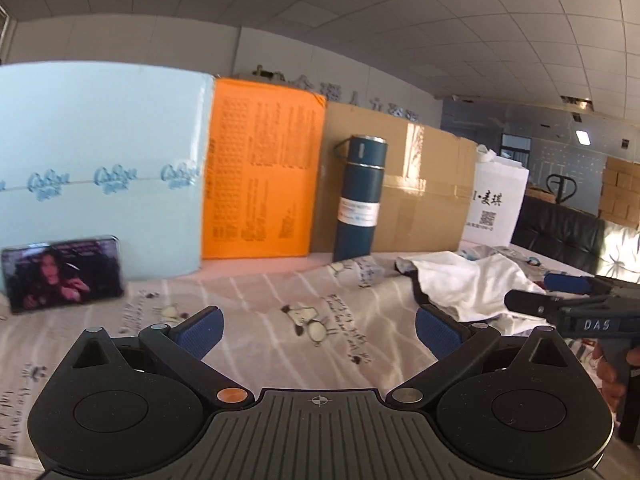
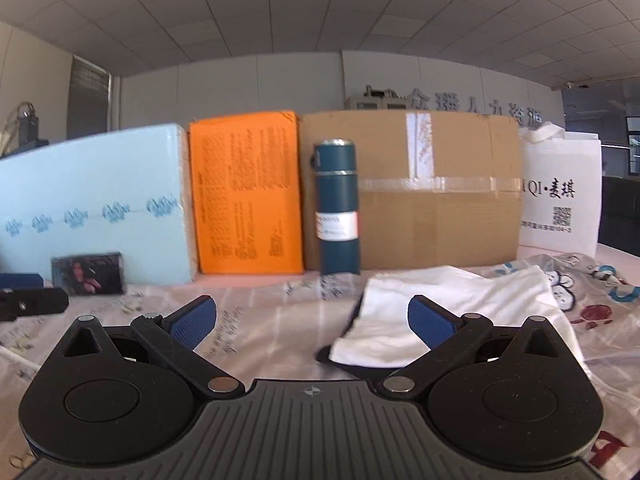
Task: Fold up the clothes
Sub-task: 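Move both tools over to the crumpled white T-shirt on the bed, then grasp the white T-shirt edge with the right tool while the left tool grasps the black trim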
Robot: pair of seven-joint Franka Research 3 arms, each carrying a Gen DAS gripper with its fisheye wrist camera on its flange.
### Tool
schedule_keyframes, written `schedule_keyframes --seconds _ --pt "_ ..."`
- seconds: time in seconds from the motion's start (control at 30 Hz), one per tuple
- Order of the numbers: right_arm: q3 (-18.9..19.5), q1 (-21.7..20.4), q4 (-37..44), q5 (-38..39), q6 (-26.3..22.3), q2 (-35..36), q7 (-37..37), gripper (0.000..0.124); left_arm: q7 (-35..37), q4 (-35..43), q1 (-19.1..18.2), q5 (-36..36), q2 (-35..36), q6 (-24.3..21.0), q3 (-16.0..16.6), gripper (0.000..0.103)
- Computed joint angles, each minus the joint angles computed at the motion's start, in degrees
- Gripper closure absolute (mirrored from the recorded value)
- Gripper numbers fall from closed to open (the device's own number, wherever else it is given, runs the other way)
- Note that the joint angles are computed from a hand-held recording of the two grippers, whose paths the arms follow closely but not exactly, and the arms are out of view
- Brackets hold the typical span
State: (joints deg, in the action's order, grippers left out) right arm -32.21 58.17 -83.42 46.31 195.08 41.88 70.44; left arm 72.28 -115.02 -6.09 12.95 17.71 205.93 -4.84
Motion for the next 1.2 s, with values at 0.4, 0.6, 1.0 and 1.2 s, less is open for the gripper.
schedule_keyframes --seconds 0.4,0.6,1.0,1.2 --pt "-20.3 3.4 9.1 -10.8 -23.8 12.6 10.3 0.023 -20.9 16.6 25.0 23.6 15.5 -14.7 -30.0 0.016" --pt "-21.6 -0.6 16.2 -16.4 -27.9 16.8 16.9 0.025 -15.8 17.7 25.6 20.3 17.3 -17.0 -32.4 0.015" --pt "-8.0 -14.7 35.6 -21.8 -34.9 20.7 20.6 0.105 -6.5 20.3 25.3 12.9 20.6 -18.6 -35.3 0.015" --pt "12.4 -22.4 26.2 -12.2 -22.7 11.6 14.8 0.118 -1.0 22.8 27.9 10.4 24.9 -20.4 -41.1 0.016"
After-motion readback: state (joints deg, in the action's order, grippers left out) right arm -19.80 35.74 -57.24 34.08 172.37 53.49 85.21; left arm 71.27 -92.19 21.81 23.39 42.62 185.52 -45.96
